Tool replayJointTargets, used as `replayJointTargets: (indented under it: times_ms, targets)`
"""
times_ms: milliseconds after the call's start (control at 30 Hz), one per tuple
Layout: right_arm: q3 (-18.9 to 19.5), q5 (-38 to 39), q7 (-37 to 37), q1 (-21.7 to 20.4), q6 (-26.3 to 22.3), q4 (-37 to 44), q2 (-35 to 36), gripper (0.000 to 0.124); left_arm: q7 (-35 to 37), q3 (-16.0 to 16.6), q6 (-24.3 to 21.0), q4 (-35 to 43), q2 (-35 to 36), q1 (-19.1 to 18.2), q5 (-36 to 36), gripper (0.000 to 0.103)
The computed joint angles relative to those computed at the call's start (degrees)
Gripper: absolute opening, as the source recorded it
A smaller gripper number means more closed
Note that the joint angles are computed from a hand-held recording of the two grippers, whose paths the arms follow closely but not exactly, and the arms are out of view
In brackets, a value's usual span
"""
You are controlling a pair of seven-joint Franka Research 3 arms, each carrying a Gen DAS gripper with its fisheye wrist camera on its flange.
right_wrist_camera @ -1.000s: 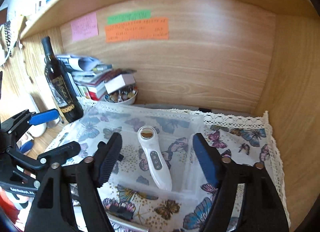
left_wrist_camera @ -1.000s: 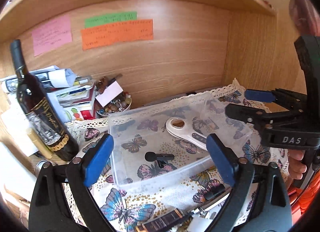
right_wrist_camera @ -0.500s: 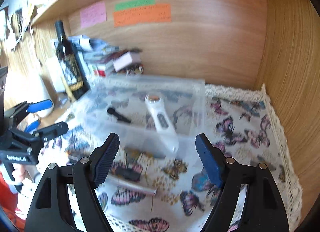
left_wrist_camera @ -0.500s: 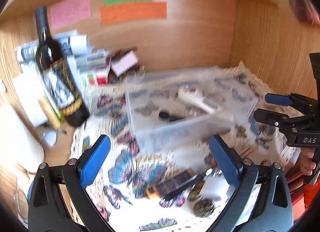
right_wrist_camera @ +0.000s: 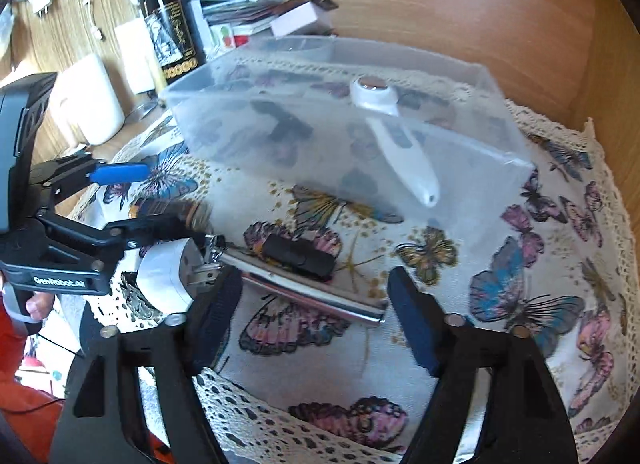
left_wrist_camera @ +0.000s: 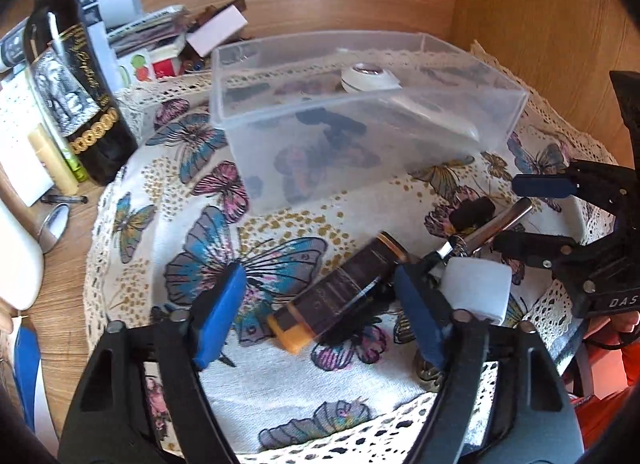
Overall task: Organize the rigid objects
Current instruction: 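Grasp the brown cosmetic tube with the left gripper while the right gripper grasps the silver pen, then carry the tube with the left gripper into the box while the right gripper drops the pen in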
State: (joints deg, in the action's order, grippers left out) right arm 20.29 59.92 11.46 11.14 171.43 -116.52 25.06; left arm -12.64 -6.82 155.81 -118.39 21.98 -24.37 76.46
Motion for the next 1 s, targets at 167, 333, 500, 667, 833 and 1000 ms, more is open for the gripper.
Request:
replayJointTargets:
  times_ms: [167, 333, 500, 667, 833, 1000]
  targets:
    - [0.26, 1.51, -1.48, -0.81, -1.78, -1.11, -1.17, 0.034, -0.75, 0.24, 2.33, 0.01, 0.08, 0.19, 0.86, 0.049]
    - [-0.72, 3.34, -3.70, -0.07, -2.59, -2.99, -3.02, 0.021, -4.06, 0.67, 3.84, -0.35, -0.07, 0.48, 1.56, 0.026]
    - [-2.64, 2.29, -4.61, 2.00, -4.23, -3.64, -3.74, 0.018, -4.38, 0.19, 2.97, -1.00, -0.64, 0.26, 1.31, 0.023]
    - [-3.17, -1.07, -2.29, 3.70, -3.52, -1.41, -1.15, 0.019, -2.19, -0.16, 1.62, -1.04, -0.63, 0.54, -1.10, 0.045]
    - [-0.91, -0.82, -2.24, 2.82, -0.87, -0.38, 0.07, 0.016, -6.01, 0.65, 2.45, -1.09, -0.42, 0.46, 1.89, 0.051]
    - [3.55, 5.13, -7.11, -0.88, 1.75, -0.52, -0.24, 0.014, -7.15, 0.42, 3.66, -0.60, -0.18, 0.82, 4.09, 0.023]
